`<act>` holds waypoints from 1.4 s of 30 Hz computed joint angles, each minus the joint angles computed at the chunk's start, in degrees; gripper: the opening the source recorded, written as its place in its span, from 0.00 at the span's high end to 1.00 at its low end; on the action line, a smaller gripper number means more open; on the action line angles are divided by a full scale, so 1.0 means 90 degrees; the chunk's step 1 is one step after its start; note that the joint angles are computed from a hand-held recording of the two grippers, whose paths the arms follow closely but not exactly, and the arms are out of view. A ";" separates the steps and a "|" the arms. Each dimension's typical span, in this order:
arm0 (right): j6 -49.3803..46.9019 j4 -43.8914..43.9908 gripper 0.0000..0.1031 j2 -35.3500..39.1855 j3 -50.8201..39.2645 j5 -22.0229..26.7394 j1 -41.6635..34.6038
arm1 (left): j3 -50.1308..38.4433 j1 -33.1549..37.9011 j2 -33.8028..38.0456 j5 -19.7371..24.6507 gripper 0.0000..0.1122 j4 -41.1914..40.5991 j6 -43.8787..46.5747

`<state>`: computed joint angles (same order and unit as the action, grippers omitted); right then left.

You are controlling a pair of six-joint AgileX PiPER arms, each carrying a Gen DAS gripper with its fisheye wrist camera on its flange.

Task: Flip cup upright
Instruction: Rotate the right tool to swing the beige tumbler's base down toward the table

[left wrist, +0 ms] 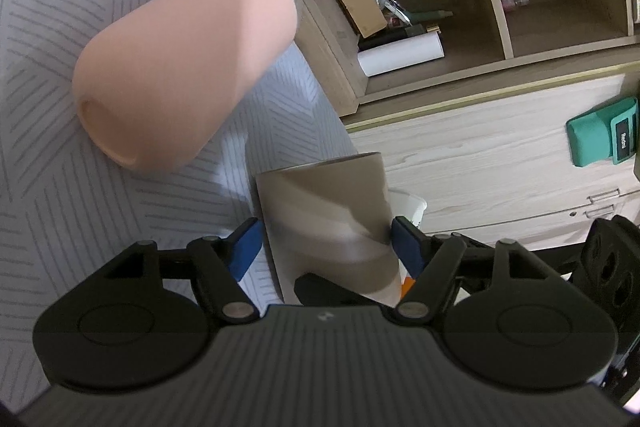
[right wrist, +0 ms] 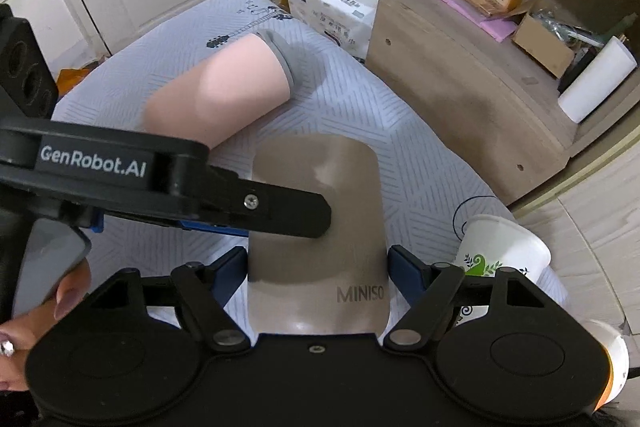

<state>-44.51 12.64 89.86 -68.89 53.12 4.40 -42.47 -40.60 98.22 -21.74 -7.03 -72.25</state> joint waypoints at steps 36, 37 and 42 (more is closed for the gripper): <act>-0.3440 0.3848 0.23 -0.3674 0.4282 0.0619 -0.3446 | 0.0983 -0.2245 -0.1532 0.0206 0.37 -0.3995 0.5692; -0.3634 0.3991 0.23 -0.3739 0.4392 0.0693 -0.3627 | 0.0931 -0.2333 -0.1557 0.0226 0.37 -0.4418 0.6222; -0.4640 0.4556 0.23 -0.3979 0.4902 0.1283 -0.4709 | 0.0801 -0.2872 -0.1705 0.0020 0.37 -0.6398 0.8630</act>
<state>-86.26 53.64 54.04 -24.77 64.66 -37.99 -35.26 -66.44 82.87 -21.56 -64.62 5.42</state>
